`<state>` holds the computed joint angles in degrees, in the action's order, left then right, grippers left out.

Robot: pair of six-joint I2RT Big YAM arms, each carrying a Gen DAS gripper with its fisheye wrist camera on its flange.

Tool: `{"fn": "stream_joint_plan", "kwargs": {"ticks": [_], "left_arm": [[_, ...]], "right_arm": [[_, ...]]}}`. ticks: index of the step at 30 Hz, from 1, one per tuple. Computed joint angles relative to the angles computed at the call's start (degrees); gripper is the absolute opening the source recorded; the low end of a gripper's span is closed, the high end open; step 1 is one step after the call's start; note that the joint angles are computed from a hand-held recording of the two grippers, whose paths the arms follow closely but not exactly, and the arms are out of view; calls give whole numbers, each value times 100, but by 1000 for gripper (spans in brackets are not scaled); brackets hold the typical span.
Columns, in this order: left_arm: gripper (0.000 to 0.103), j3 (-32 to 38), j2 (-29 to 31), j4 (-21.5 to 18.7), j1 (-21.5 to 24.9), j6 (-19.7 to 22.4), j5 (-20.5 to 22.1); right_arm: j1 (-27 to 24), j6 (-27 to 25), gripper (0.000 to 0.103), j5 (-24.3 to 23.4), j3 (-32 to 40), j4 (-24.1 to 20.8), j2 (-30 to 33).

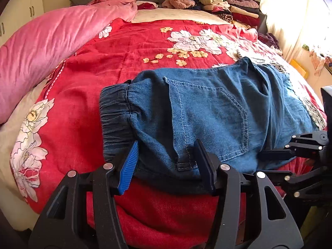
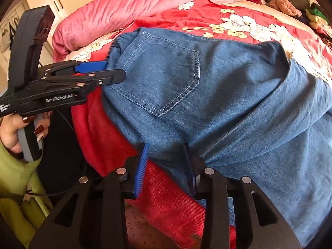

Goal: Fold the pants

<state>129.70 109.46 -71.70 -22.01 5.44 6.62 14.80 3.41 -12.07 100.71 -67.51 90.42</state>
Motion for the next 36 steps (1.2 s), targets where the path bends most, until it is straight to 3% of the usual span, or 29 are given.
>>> {"fn": "stream_joint_plan", "kwargs": {"ticks": [3, 5, 9, 11, 25, 31, 34, 36], "left_arm": [[46, -11, -22, 4, 1, -61, 17], [46, -44, -77, 55, 2, -114, 51], [46, -89, -170, 91, -34, -127, 45], [46, -63, -186, 66, -46, -135, 67], [64, 177, -271, -16, -145, -158, 73], [66, 297, -258, -58, -234, -136, 168], [66, 410, -189, -142, -306, -108, 248], [66, 524, -114, -256, -352, -97, 418]], "right_arm": [[-9, 3, 37, -37, 38, 14, -71], [-27, 54, 50, -63, 16, 120, -134], [-68, 159, 53, -23, 10, 223, -284], [-135, 195, 60, 12, 6, 268, -347], [-603, 572, 61, 174, -253, 591, -809], [-815, 715, 61, 295, -381, 712, -964], [-899, 802, 80, 374, -449, 768, -1028], [-946, 844, 80, 426, -490, 823, -1068]]}}
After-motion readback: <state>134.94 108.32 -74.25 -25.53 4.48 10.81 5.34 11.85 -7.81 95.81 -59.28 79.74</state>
